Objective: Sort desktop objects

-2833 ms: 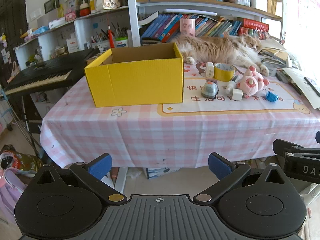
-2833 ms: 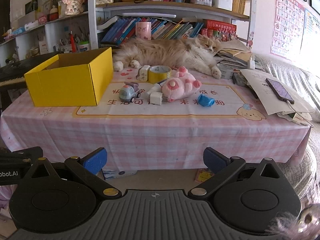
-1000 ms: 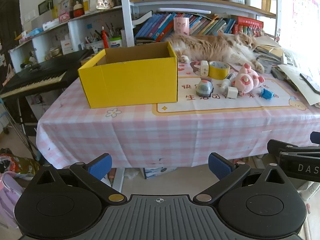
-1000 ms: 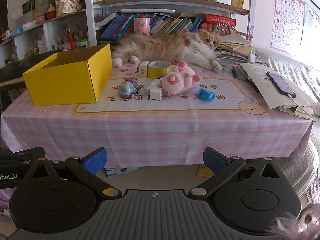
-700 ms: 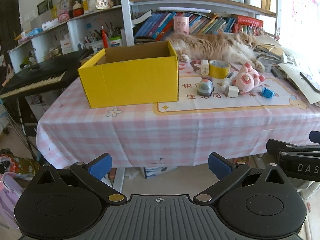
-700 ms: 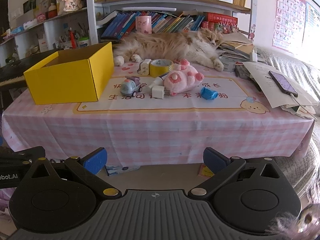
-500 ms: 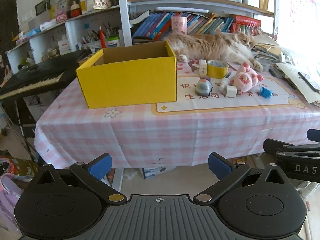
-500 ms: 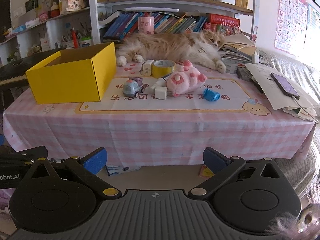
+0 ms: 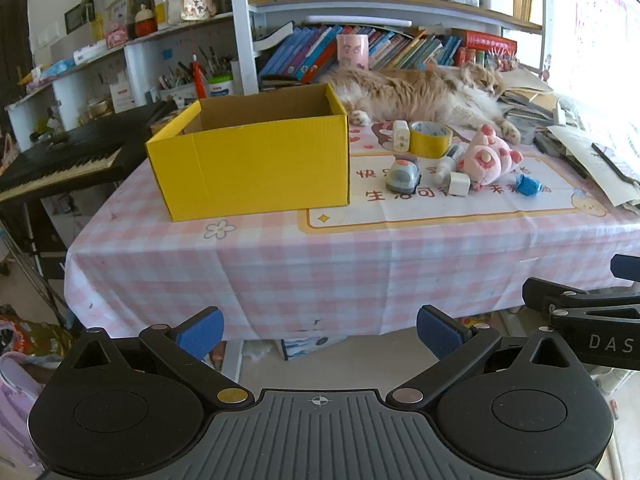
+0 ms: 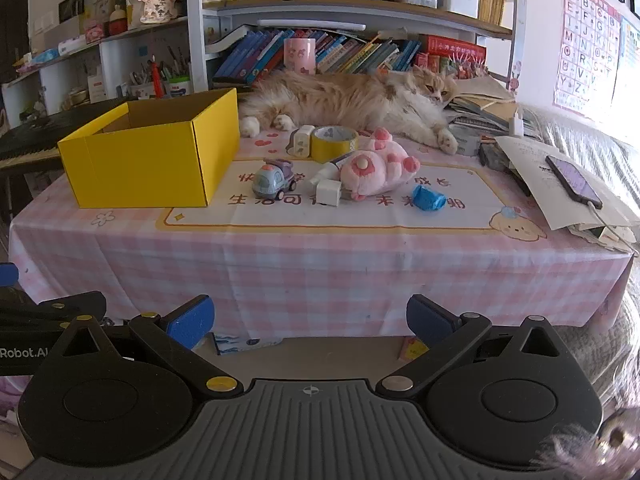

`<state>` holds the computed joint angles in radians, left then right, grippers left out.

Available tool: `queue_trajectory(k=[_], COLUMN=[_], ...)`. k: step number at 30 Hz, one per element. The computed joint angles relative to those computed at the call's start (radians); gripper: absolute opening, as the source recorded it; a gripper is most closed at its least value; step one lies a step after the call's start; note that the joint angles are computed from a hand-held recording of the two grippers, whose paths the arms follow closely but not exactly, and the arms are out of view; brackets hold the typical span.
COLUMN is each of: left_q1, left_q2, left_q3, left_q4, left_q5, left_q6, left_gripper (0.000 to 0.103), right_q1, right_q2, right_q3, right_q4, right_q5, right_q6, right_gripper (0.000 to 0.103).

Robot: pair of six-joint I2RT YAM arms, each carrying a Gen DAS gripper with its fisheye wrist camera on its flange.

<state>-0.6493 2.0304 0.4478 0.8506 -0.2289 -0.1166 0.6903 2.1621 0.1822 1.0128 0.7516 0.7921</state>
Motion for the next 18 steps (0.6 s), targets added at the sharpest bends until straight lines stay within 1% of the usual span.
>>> queue_trajectory(k=[13,16,18], left_q1=[0.024,0.023,0.03], left_q2=[0.006,0.008,0.012], left_q3=[0.003,0.01,0.008], left_q4=[0.001,-0.006,-0.002], left_q5=[0.029,0.029,0.039], left_q6=[0.015,0.017,0.02], left_gripper=[0.103,0.103,0.103], right_q1=[0.013,0.026,0.033], right_q2=[0.008,-0.012,-0.009], right_q3=[-0.004,0.007,0.008], right_q4=[0.029,-0.023,-0.02], right_q5=[0.0,0.011,0.018], right_q6=[0.011,0.024,0.026], right_gripper=[0.103,0.103,0.103])
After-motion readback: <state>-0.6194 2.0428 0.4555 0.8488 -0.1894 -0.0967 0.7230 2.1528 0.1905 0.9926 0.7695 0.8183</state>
